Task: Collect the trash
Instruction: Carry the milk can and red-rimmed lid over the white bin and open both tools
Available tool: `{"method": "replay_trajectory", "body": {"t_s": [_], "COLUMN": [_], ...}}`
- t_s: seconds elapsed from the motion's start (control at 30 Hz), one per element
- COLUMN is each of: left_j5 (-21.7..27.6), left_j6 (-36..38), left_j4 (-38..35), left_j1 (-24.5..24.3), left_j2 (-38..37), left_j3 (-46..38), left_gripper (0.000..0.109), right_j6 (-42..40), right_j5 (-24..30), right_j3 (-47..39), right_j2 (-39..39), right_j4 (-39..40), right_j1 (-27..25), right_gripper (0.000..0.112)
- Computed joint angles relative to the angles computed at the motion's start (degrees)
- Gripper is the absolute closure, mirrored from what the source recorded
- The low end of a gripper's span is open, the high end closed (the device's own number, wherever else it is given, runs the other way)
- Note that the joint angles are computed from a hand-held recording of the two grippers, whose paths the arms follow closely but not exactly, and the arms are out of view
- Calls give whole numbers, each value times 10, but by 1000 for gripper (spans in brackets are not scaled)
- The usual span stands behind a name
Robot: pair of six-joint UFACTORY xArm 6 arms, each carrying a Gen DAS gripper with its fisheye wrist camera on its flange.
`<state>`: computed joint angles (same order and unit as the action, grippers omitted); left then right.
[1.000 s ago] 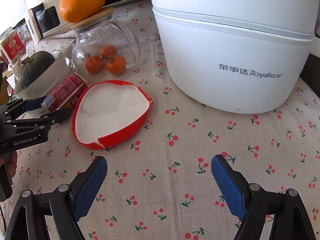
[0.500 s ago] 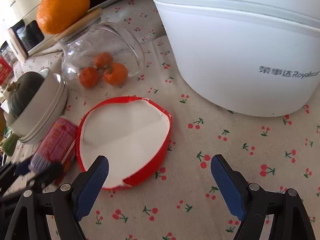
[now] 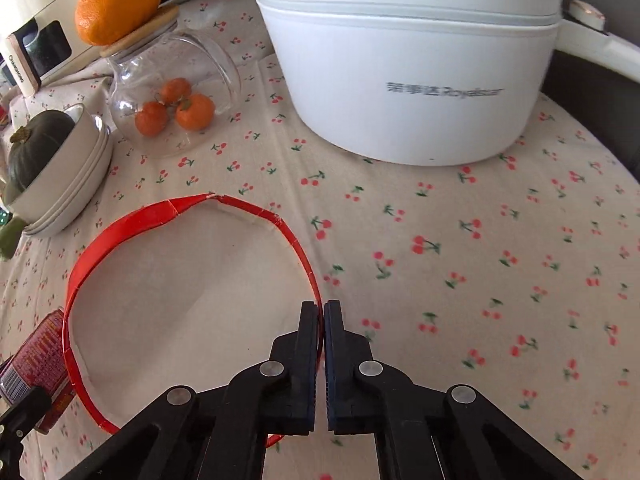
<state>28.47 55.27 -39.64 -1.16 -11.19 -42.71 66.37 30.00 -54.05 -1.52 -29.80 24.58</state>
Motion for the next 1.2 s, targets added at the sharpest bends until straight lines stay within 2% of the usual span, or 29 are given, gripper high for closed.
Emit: {"method": "replay_trajectory", "body": {"t_s": [0.3,0.43,0.73,0.83,0.93,1.07,1.2], "left_j5": [106,163,332,368,384,395,378], "left_j6": [-50,-67,-83,-87,-94,-120,-165], "left_j4": [39,39,-5,-13,-6,1,17], "left_j1": [14,22,73,80,66,26,-67], "left_j2": [-199,-282,-461,-510,-545,-571,-589], "left_j3": [121,147,190,210,230,248,265], "left_gripper": [56,56,56,56,56,56,56], "right_j6": [19,32,92,119,135,118,108], "right_j5": [114,181,347,385,408,425,483], "right_j3": [132,162,194,214,247,282,316], "right_j2": [-219,-301,-460,-505,-551,-610,-682], "right_j4": [-15,-22,-62,-72,-71,-37,-17], "right_j1": [60,100,217,253,275,273,279], "right_gripper": [111,111,111,111,111,111,111]}}
